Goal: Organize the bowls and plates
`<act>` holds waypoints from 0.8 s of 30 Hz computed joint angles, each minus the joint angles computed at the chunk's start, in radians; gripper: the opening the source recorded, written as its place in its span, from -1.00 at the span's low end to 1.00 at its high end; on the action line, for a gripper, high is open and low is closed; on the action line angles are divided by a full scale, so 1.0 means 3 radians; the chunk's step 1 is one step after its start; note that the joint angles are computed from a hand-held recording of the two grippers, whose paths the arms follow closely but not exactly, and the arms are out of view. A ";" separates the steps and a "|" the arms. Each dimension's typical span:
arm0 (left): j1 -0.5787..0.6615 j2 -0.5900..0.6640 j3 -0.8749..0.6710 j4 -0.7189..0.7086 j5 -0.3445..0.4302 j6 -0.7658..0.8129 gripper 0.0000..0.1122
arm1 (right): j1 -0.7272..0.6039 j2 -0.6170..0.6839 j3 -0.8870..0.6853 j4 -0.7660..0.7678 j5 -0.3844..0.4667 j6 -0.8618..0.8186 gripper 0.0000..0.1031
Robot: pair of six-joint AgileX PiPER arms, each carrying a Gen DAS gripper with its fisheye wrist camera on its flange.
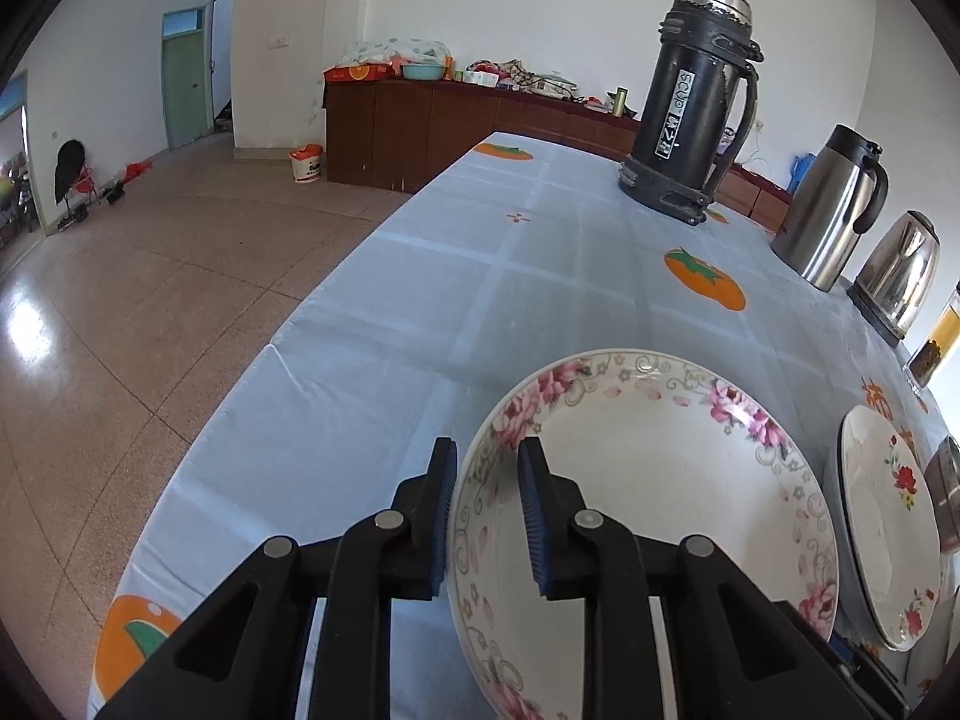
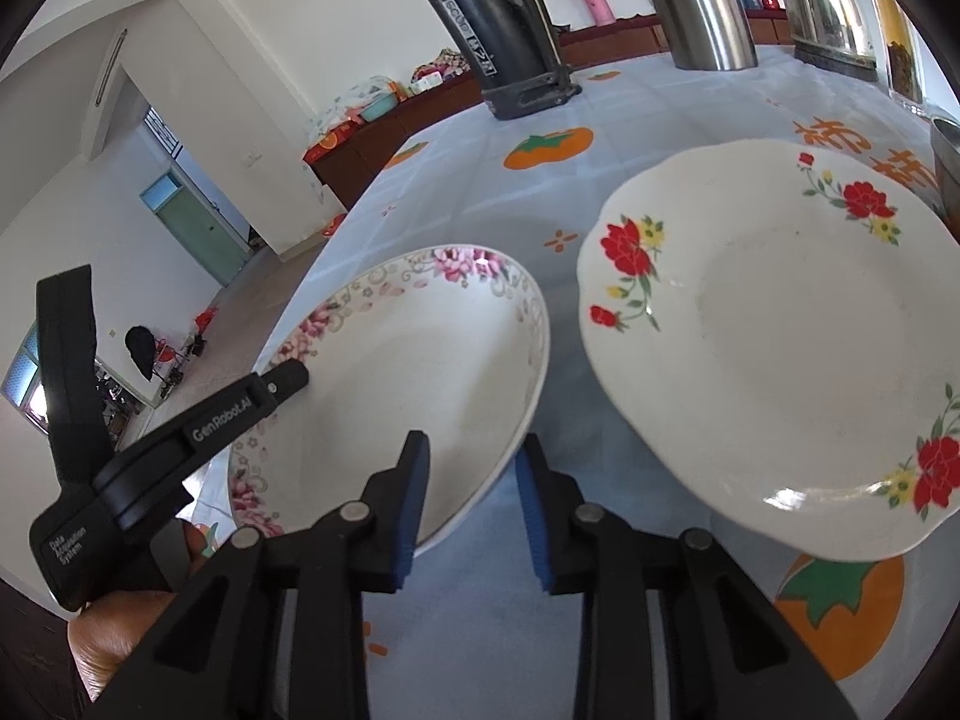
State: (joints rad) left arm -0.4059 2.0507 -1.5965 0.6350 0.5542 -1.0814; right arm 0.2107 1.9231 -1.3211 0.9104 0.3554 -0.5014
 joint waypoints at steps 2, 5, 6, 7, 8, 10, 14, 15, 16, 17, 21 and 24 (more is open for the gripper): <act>-0.0018 -0.0010 0.0008 0.0044 0.0013 -0.0007 -0.59 | 0.0003 -0.0041 0.0055 0.0090 -0.0056 -0.0110 -0.43; -0.0052 0.0012 -0.0037 0.0111 0.0089 -0.0035 -0.59 | 0.0032 -0.0114 0.0141 0.0182 -0.0172 -0.0271 -0.43; -0.0057 0.0011 -0.0036 0.0137 0.0097 -0.0056 -0.59 | 0.0036 -0.0127 0.0154 0.0220 -0.0194 -0.0334 -0.43; -0.0060 0.0003 -0.0025 0.0168 0.0103 -0.0089 -0.59 | 0.0045 -0.0141 0.0170 0.0257 -0.0218 -0.0392 -0.43; -0.0064 -0.0007 -0.0012 0.0205 0.0107 -0.0124 -0.59 | 0.0053 -0.0156 0.0184 0.0290 -0.0238 -0.0450 -0.43; -0.0076 -0.0018 0.0004 0.0280 0.0125 -0.0190 -0.59 | 0.0073 -0.0179 0.0204 0.0335 -0.0271 -0.0539 -0.43; -0.0088 -0.0025 0.0029 0.0379 0.0129 -0.0284 -0.59 | 0.0074 -0.0168 0.0190 0.0357 -0.0264 -0.0593 -0.43; -0.0094 -0.0027 0.0031 0.0395 0.0128 -0.0299 -0.59 | 0.0074 -0.0167 0.0190 0.0355 -0.0266 -0.0591 -0.43; -0.0100 -0.0040 0.0049 0.0424 0.0114 -0.0322 -0.59 | 0.0073 -0.0166 0.0188 0.0352 -0.0267 -0.0588 -0.43; -0.0105 -0.0055 0.0067 0.0453 0.0097 -0.0348 -0.59 | 0.0077 -0.0168 0.0191 0.0342 -0.0271 -0.0580 -0.43; -0.0122 -0.0209 0.0267 0.0560 -0.0311 -0.0396 -0.95 | 0.0077 -0.0205 0.0241 0.0606 -0.0313 -0.0931 -0.48; -0.0318 -0.0096 0.0110 0.0867 -0.0030 -0.0405 -0.94 | 0.0202 -0.0288 0.0334 0.0727 -0.0549 -0.1213 -0.49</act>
